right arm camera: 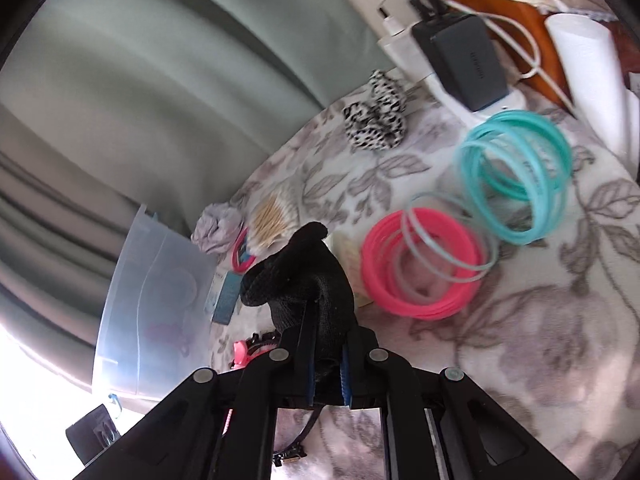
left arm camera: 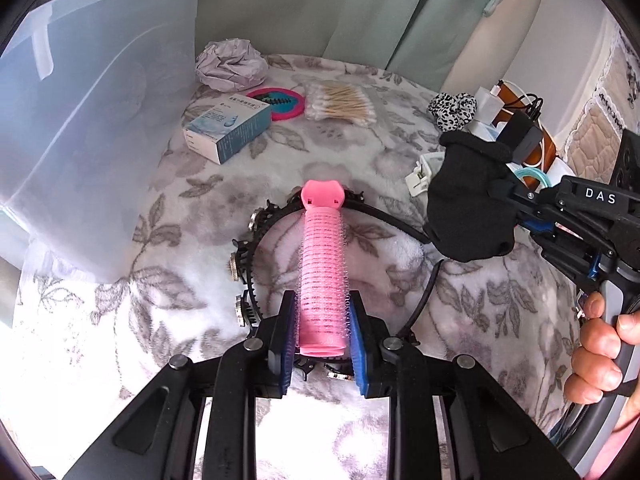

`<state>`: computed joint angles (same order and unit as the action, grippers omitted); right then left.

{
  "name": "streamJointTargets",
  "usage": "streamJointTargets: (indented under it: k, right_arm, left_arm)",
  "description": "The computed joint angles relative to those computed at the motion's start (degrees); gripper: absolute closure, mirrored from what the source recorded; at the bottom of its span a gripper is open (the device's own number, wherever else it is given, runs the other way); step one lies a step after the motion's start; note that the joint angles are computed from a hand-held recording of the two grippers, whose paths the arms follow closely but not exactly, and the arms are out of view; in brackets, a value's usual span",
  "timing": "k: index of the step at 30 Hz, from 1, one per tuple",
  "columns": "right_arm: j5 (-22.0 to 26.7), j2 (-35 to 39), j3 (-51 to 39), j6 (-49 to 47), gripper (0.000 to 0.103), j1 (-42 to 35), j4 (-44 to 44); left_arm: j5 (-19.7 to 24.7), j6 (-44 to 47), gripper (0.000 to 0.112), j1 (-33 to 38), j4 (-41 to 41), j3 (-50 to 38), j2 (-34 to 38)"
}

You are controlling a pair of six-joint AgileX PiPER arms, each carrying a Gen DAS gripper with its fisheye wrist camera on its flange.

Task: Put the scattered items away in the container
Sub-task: 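Grasp the pink roller with the left tool while the right tool lifts the black cloth away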

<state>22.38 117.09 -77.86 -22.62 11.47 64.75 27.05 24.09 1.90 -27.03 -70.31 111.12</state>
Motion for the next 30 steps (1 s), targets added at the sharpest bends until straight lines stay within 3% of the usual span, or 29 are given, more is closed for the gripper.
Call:
streamJointTargets:
  k: [5, 9, 19, 26, 30]
  right_arm:
    - [-0.4, -1.9, 0.5, 1.4, 0.093, 0.2, -1.0]
    - [-2.4, -4.5, 2.2, -7.1, 0.093, 1.2, 4.9]
    - [-6.9, -15.0, 4.6, 0.6, 0.093, 6.0, -5.1]
    - [-9.7, -22.1, 4.9, 16.1, 0.093, 11.4, -22.2]
    - [-11.6, -24.5, 3.8, 30.5, 0.093, 14.6, -37.2]
  left_arm:
    - [-0.4, 3.8, 0.088, -0.2, -3.7, 1.2, -2.4]
    - [-0.7, 8.0, 0.088, 0.6, -8.0, 2.5, -5.3]
    - [-0.6, 20.6, 0.088, 5.5, -21.8, 7.3, -16.6]
    - [1.1, 28.6, 0.088, 11.8, -31.2, 9.4, -24.3]
    - [2.7, 31.7, 0.088, 17.2, -35.4, 9.7, -27.3]
